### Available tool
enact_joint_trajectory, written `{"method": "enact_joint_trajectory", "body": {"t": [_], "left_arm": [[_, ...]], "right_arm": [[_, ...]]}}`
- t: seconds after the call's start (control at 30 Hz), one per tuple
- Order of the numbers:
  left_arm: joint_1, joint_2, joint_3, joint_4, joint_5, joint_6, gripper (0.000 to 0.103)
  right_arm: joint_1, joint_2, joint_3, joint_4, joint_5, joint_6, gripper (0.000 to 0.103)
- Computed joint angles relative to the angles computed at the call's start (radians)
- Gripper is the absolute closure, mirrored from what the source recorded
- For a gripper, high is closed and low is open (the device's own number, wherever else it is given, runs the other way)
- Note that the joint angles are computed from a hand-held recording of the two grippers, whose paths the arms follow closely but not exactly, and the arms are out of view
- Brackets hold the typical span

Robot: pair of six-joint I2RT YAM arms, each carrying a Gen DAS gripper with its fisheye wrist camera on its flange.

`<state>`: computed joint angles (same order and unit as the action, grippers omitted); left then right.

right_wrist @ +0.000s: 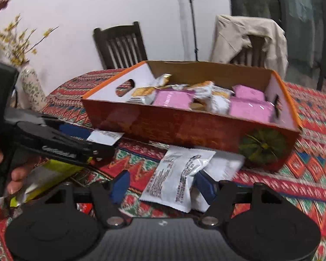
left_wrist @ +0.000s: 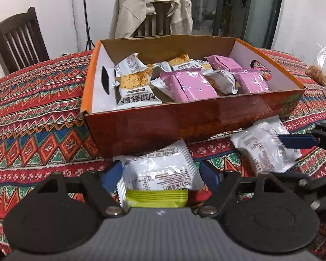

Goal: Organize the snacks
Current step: 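Grasp a white packet with the right tool while the left tool grasps another white packet, then carry both white packets over and into the orange box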

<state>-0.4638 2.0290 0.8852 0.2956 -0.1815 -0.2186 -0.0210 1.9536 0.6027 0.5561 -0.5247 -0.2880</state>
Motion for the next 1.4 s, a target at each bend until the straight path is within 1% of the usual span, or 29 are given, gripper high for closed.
{"method": "enact_joint_trajectory", "body": {"t": [0.1, 0.17, 0.2, 0.23, 0.27, 0.33, 0.43, 0.5, 0.57, 0.7, 0.77, 0.83, 0.9, 0.97, 1.0, 1.07, 1.1, 1.17, 1.23, 1.3, 1.37, 1.4], "left_arm": [[0.011, 0.020, 0.018, 0.006, 0.010, -0.014, 0.028], [0.005, 0.016, 0.002, 0.037, -0.005, -0.030, 0.033], [-0.002, 0.013, -0.008, 0.052, -0.020, -0.031, 0.038], [-0.012, 0.005, -0.022, 0.067, -0.040, -0.035, 0.045], [-0.020, -0.008, -0.041, 0.081, -0.053, -0.038, 0.048], [-0.022, -0.040, -0.081, 0.106, -0.045, -0.055, 0.054], [-0.024, -0.091, -0.136, 0.132, -0.039, -0.092, 0.058], [-0.036, -0.137, -0.180, 0.151, -0.046, -0.122, 0.059], [-0.059, -0.192, -0.232, 0.178, -0.062, -0.128, 0.060], [-0.115, -0.339, -0.342, 0.206, -0.105, -0.184, 0.060], [-0.160, -0.446, -0.412, 0.219, -0.147, -0.207, 0.060], [-0.206, -0.551, -0.468, 0.207, -0.191, -0.248, 0.060], [-0.269, -0.679, -0.536, 0.192, -0.235, -0.311, 0.060], [-0.368, -0.805, -0.598, 0.165, -0.318, -0.373, 0.060], [-0.428, -0.860, -0.619, 0.141, -0.371, -0.403, 0.060], [-0.555, -0.934, -0.648, 0.090, -0.482, -0.477, 0.060], [-0.602, -0.963, -0.653, 0.053, -0.522, -0.507, 0.060], [-0.684, -0.969, -0.632, -0.023, -0.601, -0.559, 0.060], [-0.729, -0.959, -0.605, -0.093, -0.646, -0.596, 0.060], [-0.770, -0.965, -0.587, -0.138, -0.686, -0.618, 0.060], [-0.798, -0.970, -0.579, -0.151, -0.716, -0.622, 0.060], [-0.794, -0.973, -0.577, -0.151, -0.714, -0.616, 0.060]], "right_arm": [[0.065, 0.021, -0.007, 0.054, 0.077, -0.027, 0.036], [0.097, 0.031, -0.004, 0.073, 0.123, -0.032, 0.039], [0.111, 0.038, 0.003, 0.071, 0.141, -0.033, 0.040], [0.119, 0.048, 0.011, 0.070, 0.151, -0.033, 0.042], [0.122, 0.059, 0.017, 0.068, 0.152, -0.033, 0.044], [0.104, 0.067, 0.026, 0.056, 0.113, -0.020, 0.049], [0.078, 0.042, 0.022, 0.012, 0.082, -0.039, 0.056], [0.063, 0.016, 0.001, -0.008, 0.060, -0.054, 0.057], [0.054, -0.015, -0.042, 0.003, 0.052, -0.070, 0.057], [-0.010, -0.135, -0.158, 0.021, 0.000, -0.108, 0.057], [-0.072, -0.228, -0.224, 0.004, -0.050, -0.132, 0.057], [-0.147, -0.337, -0.288, -0.041, -0.112, -0.170, 0.057], [-0.232, -0.456, -0.345, -0.110, -0.181, -0.211, 0.057], [-0.332, -0.568, -0.387, -0.213, -0.268, -0.271, 0.057], [-0.403, -0.634, -0.404, -0.301, -0.327, -0.320, 0.057], [-0.525, -0.720, -0.411, -0.476, -0.419, -0.435, 0.057], [-0.596, -0.745, -0.401, -0.590, -0.467, -0.523, 0.057], [-0.696, -0.746, -0.371, -0.763, -0.521, -0.677, 0.057], [-0.774, -0.729, -0.341, -0.898, -0.550, -0.820, 0.057], [-0.816, -0.712, -0.323, -0.969, -0.564, -0.902, 0.057], [-0.848, -0.695, -0.305, -1.031, -0.581, -0.969, 0.057], [-0.861, -0.680, -0.293, -1.063, -0.593, -1.000, 0.057]]}}
